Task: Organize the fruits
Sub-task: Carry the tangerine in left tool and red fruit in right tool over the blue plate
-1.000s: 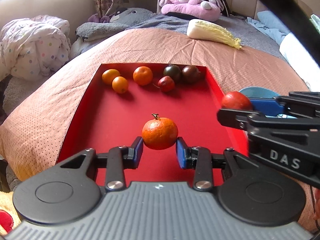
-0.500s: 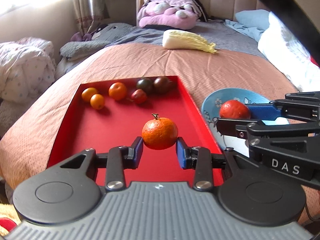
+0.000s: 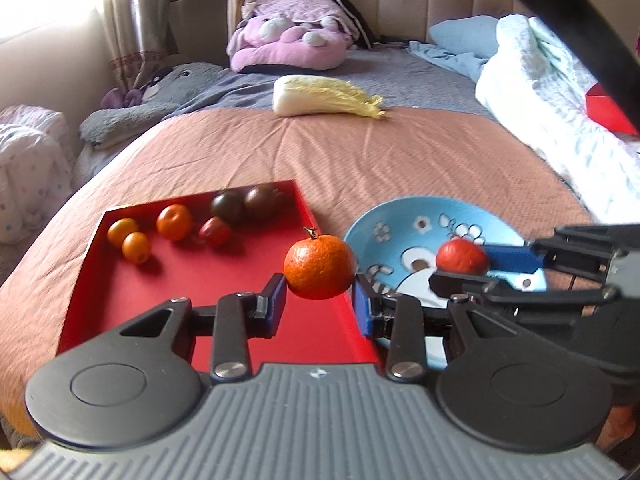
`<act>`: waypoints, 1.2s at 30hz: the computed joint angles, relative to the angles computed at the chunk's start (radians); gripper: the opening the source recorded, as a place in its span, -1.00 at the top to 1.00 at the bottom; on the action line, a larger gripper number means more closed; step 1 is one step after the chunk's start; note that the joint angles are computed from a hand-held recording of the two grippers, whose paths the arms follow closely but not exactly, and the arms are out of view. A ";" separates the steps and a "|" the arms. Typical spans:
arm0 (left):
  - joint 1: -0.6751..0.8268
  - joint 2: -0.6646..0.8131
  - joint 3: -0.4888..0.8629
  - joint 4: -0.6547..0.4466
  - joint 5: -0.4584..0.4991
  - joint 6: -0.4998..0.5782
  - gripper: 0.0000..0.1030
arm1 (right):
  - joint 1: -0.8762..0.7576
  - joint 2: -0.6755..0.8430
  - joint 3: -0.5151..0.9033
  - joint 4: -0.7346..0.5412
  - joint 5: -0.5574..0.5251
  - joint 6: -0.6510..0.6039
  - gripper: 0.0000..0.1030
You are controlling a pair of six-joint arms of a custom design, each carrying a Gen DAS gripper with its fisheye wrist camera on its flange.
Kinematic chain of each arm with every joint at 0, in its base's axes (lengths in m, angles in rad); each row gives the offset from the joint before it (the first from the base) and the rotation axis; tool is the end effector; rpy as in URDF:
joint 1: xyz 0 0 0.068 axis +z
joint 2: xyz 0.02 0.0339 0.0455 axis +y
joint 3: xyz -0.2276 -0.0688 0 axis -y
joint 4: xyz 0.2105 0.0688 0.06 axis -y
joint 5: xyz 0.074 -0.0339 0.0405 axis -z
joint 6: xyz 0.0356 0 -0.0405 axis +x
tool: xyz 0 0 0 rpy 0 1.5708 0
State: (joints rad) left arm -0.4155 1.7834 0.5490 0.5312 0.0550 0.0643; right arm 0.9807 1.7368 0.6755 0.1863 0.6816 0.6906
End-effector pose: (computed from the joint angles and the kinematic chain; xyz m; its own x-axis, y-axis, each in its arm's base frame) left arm 0.2533 -0.1139 0.0862 -0.5621 0.3181 -0.7635 0.4785 0.8780 0.0135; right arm 0.1732 0.2183 0.1055 -0.5971 -0.0026 -0.8022 -0.0521 0.9980 0.0355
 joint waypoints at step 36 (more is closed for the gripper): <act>-0.148 0.352 0.267 -0.040 0.018 0.009 0.18 | -0.103 0.014 -0.210 0.132 -0.043 0.087 0.30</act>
